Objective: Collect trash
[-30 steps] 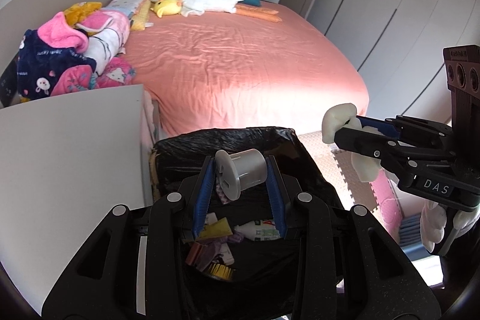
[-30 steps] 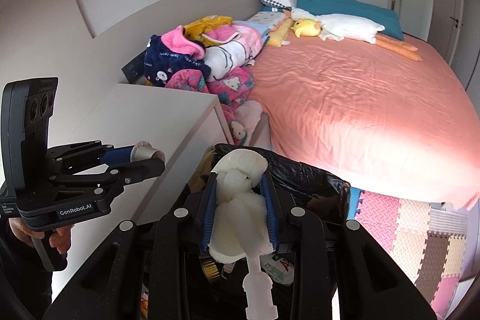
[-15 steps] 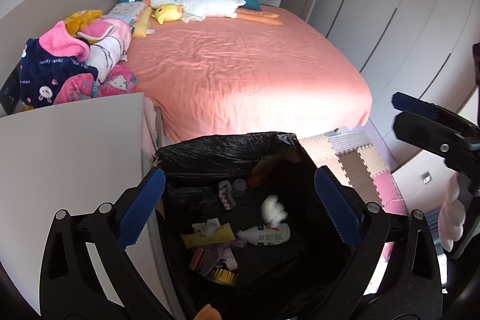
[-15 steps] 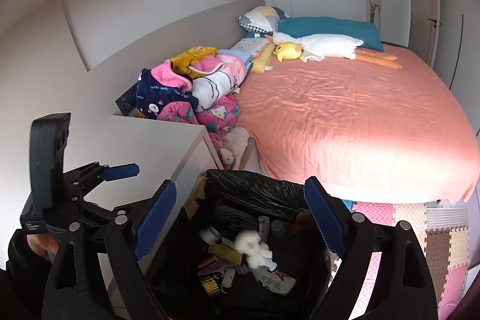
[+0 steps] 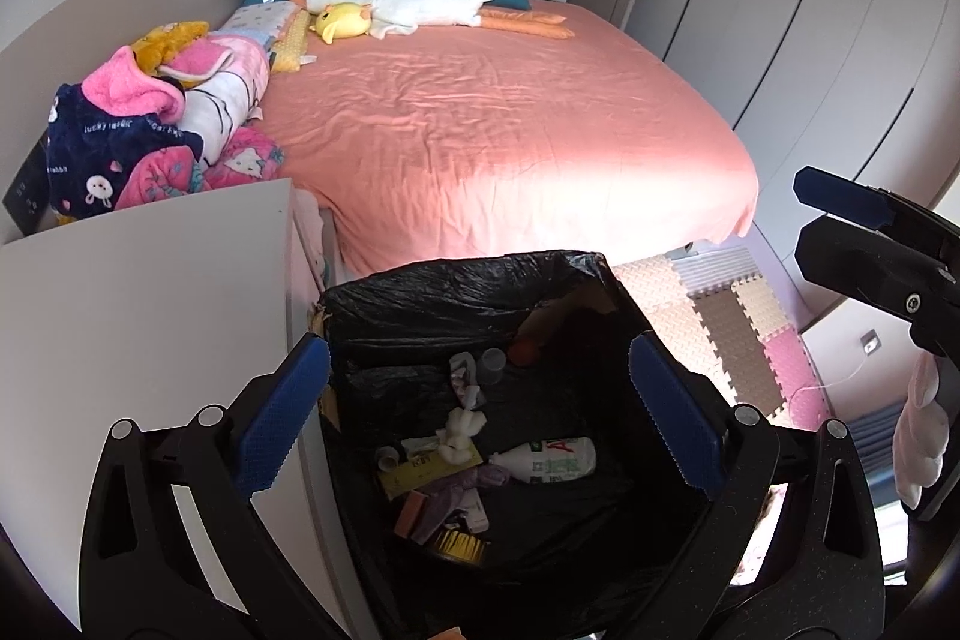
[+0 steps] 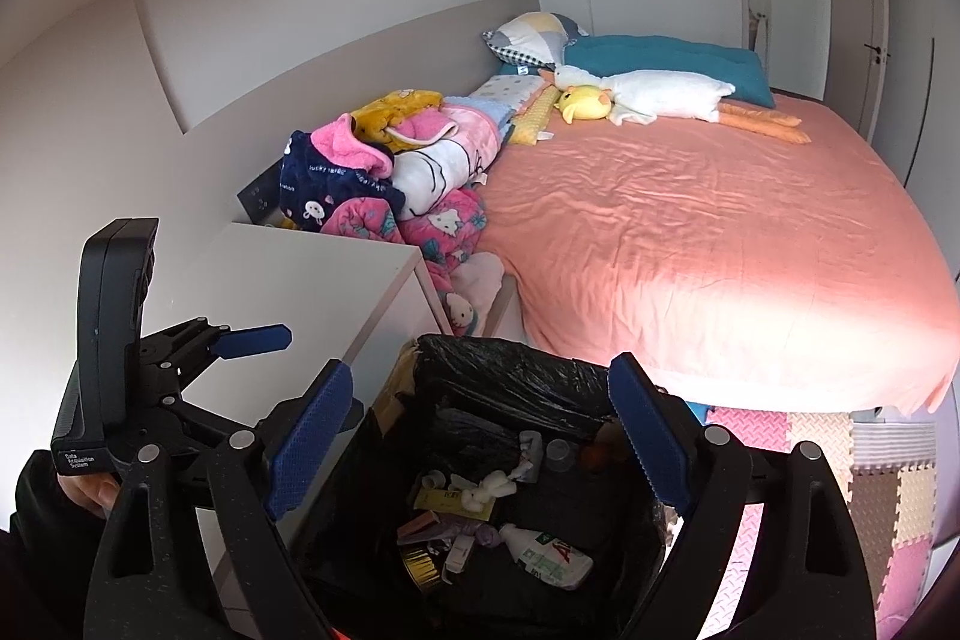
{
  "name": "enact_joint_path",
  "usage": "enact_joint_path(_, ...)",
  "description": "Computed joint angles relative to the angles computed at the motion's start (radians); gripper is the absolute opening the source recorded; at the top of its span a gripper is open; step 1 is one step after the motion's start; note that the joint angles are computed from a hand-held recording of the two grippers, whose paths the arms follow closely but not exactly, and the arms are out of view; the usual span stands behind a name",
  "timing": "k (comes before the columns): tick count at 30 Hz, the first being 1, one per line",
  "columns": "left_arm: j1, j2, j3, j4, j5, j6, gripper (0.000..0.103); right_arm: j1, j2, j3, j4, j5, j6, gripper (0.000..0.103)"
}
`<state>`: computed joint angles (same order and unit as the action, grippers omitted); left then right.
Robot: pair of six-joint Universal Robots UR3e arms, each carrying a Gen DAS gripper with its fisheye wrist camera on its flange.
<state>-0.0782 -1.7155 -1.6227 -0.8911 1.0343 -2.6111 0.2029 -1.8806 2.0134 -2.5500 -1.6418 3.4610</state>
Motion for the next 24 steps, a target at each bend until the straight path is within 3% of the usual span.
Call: enact_joint_path(24,0.009,0.025,-0.029,0.042,-0.001,0.015,0.096,0.026,0.028,-0.016,-0.007,-0.016,0.009,0.087)
